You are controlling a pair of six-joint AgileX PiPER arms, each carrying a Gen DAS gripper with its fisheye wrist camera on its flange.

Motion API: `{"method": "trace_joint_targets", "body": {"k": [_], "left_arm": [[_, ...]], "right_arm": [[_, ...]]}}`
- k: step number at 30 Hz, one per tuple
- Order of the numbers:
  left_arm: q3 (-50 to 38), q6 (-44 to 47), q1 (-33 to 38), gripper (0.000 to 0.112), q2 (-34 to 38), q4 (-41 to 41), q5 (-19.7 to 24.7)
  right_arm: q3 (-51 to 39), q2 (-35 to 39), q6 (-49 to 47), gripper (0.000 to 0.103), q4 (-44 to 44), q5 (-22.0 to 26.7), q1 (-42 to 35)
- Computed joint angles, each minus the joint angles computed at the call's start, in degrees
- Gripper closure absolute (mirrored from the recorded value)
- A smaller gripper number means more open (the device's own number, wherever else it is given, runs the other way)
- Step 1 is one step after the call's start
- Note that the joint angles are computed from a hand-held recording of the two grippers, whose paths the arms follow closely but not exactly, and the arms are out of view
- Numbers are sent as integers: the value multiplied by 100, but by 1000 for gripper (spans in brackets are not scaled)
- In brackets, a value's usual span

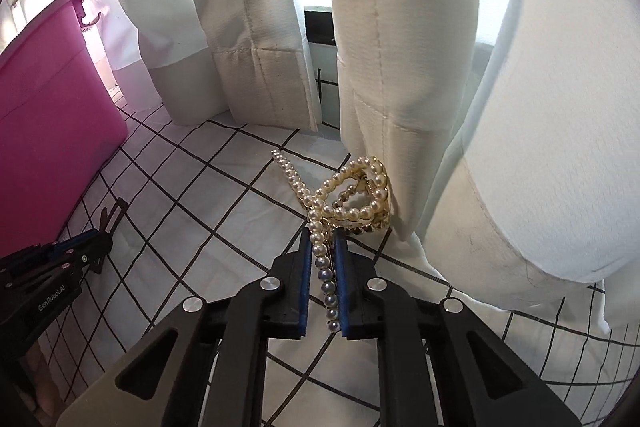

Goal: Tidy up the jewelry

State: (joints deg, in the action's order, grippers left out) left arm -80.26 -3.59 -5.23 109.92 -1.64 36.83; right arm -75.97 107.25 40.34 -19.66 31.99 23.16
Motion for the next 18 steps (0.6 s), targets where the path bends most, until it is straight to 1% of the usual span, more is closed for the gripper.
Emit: {"method": "trace_joint_targets", "body": {"k": [2,3,4,6,7,9,11,13,15,16,18], "left_arm": [[197,182,78,101,-151,-120,-57],[321,225,79,101,-216,-168,-114],[344,270,85,101,-230,-210,-109],[505,426,139,101,-349,-313,-152],[596,568,190,101,-414,-396,-183],[693,724,219,101,-505,-459,-220],[777,899,245,101,-622,-569,-229],[787,1090,260,101,-676,-732,-218],[851,1272,285,101,-782,-873,-226],[930,1311,270,101,-881,-902,-235],[978,1382,264,101,-929,-905,-235]], "right_arm": [[306,-234,221,96,14,-241,37],[423,-340,202,96,118,-315,39],[547,-462,-45,96,371,-441,-122],[852,-714,-73,96,633,-659,-148],[973,-864,-179,96,796,-691,-214],[1187,-1090,-74,96,841,-750,-217],[1339,-1299,132,97,746,-743,-180],[1475,-1502,437,100,519,-744,-89],[1555,-1686,679,100,285,-652,26],[1602,-1829,691,100,243,-533,58],[1540,-1848,775,100,108,-204,165]]}}
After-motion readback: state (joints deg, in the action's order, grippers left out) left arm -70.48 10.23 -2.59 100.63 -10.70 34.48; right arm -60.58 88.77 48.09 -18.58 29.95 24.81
